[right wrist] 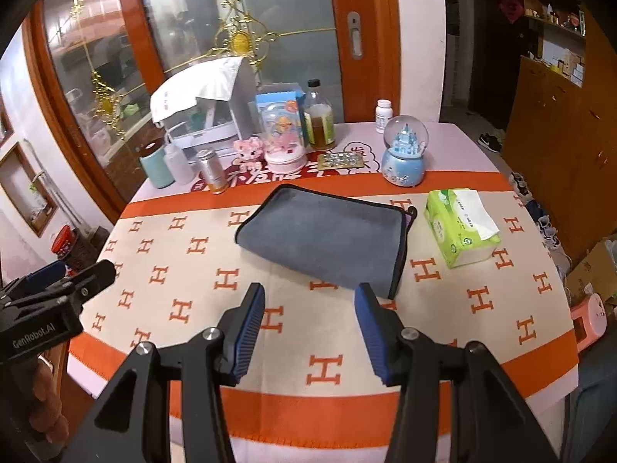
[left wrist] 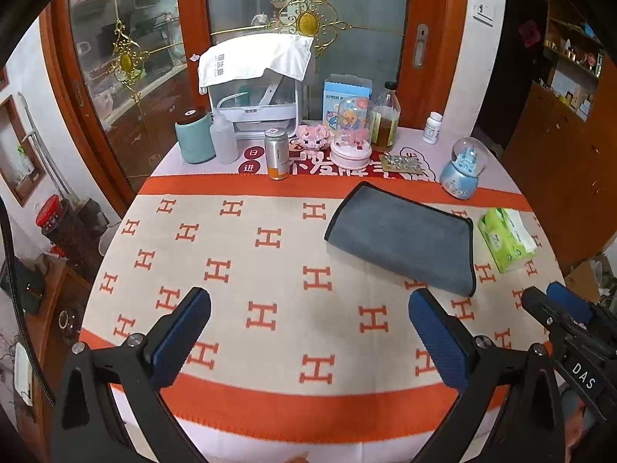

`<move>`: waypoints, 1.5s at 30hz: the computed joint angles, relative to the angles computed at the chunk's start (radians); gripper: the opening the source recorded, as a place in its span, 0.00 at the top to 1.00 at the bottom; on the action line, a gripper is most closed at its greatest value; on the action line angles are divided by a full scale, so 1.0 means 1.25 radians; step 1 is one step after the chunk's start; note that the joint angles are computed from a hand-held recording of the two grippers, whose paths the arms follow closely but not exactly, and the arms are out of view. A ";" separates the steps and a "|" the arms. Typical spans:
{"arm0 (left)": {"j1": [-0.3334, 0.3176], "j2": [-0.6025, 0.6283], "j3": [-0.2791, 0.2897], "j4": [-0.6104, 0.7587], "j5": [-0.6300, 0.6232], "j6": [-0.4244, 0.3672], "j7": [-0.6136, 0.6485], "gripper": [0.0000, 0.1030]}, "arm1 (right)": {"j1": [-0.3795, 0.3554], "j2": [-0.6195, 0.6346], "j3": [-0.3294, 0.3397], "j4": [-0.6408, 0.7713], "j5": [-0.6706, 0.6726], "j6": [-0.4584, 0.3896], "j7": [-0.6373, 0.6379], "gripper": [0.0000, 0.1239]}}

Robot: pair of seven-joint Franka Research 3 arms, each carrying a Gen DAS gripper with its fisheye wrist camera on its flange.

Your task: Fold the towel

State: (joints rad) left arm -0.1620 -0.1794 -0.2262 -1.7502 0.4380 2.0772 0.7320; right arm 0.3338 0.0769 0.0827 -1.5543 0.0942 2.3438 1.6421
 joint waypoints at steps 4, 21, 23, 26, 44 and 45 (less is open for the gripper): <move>-0.008 -0.025 -0.010 -0.016 -0.003 -0.022 -0.016 0.01 | 0.004 -0.036 0.005 -0.038 -0.006 0.011 -0.008 0.58; -0.035 -0.075 -0.036 -0.059 -0.007 -0.058 -0.050 0.01 | 0.001 -0.135 0.030 -0.161 -0.029 0.040 -0.004 0.55; -0.036 -0.075 -0.037 -0.059 -0.005 -0.059 -0.052 0.01 | 0.000 -0.137 0.031 -0.162 -0.033 0.036 0.003 0.55; -0.038 -0.078 -0.035 -0.063 -0.010 -0.052 -0.057 0.01 | -0.001 -0.138 0.031 -0.160 -0.039 0.033 0.010 0.55; -0.043 -0.060 -0.039 -0.039 -0.001 -0.067 -0.059 0.01 | -0.006 -0.146 0.034 -0.161 -0.068 0.022 0.039 0.55; -0.044 -0.059 -0.040 -0.037 0.002 -0.068 -0.060 0.01 | -0.006 -0.146 0.034 -0.161 -0.067 0.022 0.038 0.55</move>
